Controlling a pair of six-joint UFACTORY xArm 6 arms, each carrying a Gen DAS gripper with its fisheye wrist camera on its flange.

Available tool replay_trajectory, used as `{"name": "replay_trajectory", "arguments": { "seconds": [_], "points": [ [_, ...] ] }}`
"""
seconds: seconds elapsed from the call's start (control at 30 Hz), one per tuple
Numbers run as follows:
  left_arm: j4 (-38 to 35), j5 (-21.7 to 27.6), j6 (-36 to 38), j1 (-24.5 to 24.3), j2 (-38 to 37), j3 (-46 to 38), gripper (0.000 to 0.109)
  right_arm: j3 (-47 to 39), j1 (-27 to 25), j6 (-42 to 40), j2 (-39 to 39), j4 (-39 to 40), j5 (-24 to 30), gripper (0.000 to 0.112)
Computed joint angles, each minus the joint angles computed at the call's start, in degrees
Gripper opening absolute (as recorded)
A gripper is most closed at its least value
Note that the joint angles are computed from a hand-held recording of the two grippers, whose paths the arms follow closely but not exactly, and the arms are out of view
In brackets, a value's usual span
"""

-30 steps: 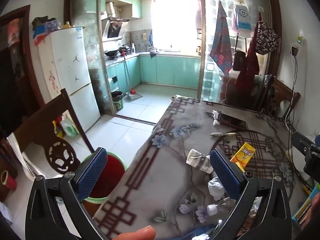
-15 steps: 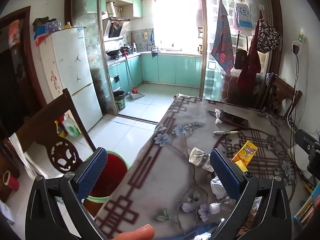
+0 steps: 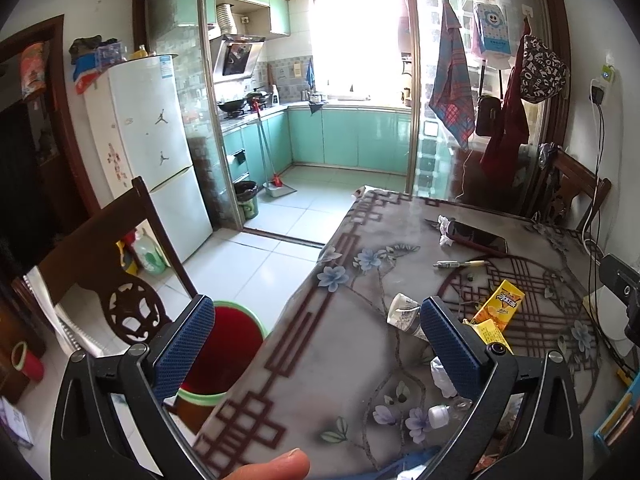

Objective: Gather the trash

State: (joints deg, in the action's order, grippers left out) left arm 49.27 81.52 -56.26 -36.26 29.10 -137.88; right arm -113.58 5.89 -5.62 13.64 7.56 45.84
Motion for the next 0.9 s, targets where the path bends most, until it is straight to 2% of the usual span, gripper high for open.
{"name": "replay_trajectory", "arguments": {
  "seconds": [0.9],
  "points": [
    [1.35,1.23,-0.44,0.07,0.43,-0.52,0.103,-0.55,0.31,0.31,1.06,-0.07,-0.36,0.103]
  ]
}}
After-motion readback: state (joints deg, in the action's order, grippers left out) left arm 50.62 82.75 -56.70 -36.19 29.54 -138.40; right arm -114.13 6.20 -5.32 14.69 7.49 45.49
